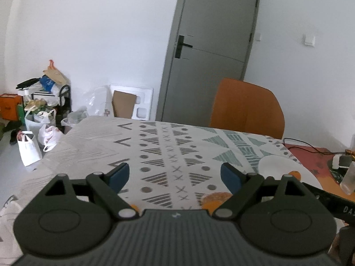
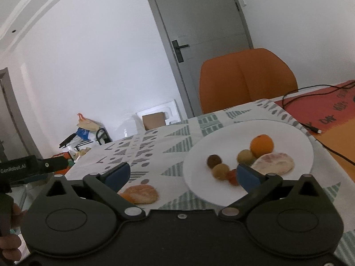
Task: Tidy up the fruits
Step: 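Move both tools back from the bowl to the loose fruits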
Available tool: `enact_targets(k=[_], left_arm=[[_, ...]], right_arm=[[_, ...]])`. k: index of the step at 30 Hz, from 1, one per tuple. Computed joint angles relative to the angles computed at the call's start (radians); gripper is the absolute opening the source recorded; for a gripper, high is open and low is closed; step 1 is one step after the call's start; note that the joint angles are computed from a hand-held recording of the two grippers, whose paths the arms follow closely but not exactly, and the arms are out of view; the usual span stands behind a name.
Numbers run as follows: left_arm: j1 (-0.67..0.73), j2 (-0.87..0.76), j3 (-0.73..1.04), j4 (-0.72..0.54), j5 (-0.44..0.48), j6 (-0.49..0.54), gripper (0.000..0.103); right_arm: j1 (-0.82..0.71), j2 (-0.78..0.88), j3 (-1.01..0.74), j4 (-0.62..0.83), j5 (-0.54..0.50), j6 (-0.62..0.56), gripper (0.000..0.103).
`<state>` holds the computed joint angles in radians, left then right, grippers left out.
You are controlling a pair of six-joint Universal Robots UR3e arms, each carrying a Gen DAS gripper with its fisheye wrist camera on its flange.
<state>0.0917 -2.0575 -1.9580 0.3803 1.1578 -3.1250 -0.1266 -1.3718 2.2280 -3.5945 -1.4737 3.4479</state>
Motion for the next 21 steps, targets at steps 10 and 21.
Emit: enact_targets(k=[10,21], left_arm=[[0.118,0.009,-0.094,0.069,-0.094,0.007,0.088],[0.174,-0.041,-0.107,0.082,-0.137,0.021,0.088]], right_arm=[[0.137,0.035,-0.097,0.065,-0.105,-0.028,0.103],[0.218,0.105,-0.178,0.113,-0.132,-0.052,0.103]])
